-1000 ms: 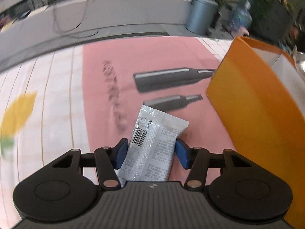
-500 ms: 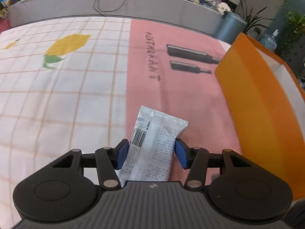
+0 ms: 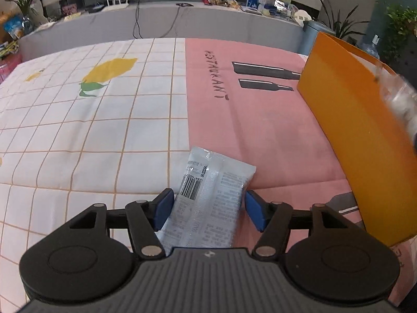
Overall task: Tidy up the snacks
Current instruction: 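Carry the ball packet and the snack bar toward the orange box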
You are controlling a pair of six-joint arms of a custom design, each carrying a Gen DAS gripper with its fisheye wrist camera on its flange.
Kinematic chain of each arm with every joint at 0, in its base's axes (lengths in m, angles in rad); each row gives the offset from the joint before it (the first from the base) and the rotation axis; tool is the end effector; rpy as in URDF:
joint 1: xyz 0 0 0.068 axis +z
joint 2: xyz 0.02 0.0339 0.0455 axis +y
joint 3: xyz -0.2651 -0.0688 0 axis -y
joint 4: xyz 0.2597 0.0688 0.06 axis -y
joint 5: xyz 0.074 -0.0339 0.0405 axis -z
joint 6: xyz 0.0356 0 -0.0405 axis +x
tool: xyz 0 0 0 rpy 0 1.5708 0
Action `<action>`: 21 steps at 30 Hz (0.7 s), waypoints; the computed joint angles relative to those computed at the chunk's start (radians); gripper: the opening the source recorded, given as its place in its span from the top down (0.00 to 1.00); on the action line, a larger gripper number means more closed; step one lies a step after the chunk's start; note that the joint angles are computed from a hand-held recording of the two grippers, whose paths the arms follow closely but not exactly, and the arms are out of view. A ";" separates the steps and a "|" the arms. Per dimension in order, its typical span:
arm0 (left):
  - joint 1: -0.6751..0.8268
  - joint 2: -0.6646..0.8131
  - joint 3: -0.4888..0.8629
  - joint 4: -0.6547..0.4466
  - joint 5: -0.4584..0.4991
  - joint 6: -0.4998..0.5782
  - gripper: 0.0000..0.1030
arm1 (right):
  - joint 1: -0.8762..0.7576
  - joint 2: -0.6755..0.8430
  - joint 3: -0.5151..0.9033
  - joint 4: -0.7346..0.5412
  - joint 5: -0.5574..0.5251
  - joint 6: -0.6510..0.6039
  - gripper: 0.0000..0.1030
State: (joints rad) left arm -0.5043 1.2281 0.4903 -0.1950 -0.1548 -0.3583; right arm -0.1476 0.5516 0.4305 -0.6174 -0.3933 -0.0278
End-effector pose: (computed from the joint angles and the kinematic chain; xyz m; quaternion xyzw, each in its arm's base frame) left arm 0.2027 -0.1056 0.1452 0.0449 0.9460 -0.0640 0.3147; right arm 0.1388 -0.0068 0.2087 -0.0251 0.9001 0.1433 0.4106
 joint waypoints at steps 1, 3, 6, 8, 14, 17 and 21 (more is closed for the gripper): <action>-0.007 0.006 0.002 0.004 -0.011 -0.004 0.36 | 0.010 0.005 -0.004 0.003 0.009 0.006 0.42; -0.021 0.016 0.006 0.009 -0.039 -0.018 0.40 | 0.035 0.006 -0.011 0.012 0.034 0.016 0.42; -0.006 0.005 0.005 0.007 -0.028 -0.051 0.44 | 0.060 0.004 -0.019 0.029 0.054 0.016 0.42; 0.012 -0.006 0.002 0.003 -0.010 -0.037 0.45 | 0.044 0.011 -0.027 0.035 0.046 -0.002 0.42; 0.038 -0.097 -0.025 -0.007 -0.002 -0.015 0.45 | 0.082 -0.026 -0.064 0.068 0.090 -0.037 0.42; 0.048 -0.174 -0.041 -0.023 0.018 -0.007 0.45 | 0.068 -0.023 -0.070 0.075 0.075 -0.039 0.42; 0.061 -0.269 -0.052 -0.049 0.041 -0.001 0.45 | 0.074 -0.038 -0.080 0.086 0.068 -0.042 0.42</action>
State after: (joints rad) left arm -0.4429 0.9588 0.4380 -0.2444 -0.1139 -0.3596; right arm -0.0739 0.5140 0.3502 -0.5317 -0.3254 -0.0693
